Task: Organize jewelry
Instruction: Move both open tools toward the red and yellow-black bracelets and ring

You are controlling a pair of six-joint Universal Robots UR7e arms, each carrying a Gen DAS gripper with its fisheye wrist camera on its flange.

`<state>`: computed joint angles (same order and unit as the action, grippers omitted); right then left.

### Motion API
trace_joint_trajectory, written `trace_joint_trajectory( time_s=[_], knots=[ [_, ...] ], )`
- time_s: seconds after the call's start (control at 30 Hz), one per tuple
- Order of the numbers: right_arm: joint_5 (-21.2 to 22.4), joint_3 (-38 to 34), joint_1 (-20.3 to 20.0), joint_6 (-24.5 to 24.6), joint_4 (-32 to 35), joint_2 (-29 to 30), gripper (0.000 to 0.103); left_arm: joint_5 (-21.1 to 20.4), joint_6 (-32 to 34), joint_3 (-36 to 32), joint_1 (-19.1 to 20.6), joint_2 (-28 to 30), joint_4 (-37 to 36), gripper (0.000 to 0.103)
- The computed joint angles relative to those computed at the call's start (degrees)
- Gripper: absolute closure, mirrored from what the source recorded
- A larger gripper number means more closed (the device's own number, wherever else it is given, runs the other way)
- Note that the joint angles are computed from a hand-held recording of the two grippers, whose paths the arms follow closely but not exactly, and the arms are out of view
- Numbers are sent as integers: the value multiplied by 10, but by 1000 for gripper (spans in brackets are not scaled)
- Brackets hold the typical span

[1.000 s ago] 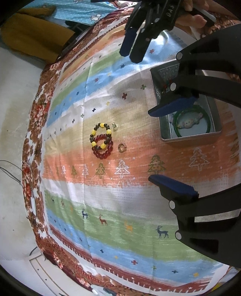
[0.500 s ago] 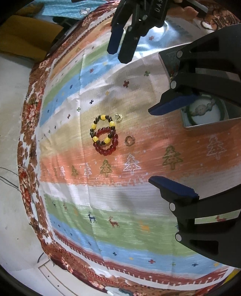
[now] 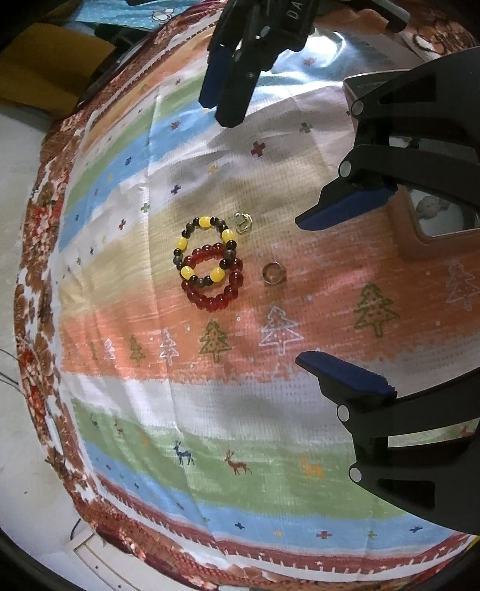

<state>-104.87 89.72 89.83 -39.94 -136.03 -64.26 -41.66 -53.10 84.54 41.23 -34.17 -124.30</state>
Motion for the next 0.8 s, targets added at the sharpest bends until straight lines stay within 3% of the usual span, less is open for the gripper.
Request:
trace_joint_trajectory(
  time_s=[0.47, 0.8],
  knots=[
    [-14, -46, -1, 37, 27, 44, 40, -63, 26, -31, 40, 15, -34, 35],
    [-40, -66, 1, 34, 23, 71, 40, -71, 49, -66, 51, 39, -8, 35]
  ],
)
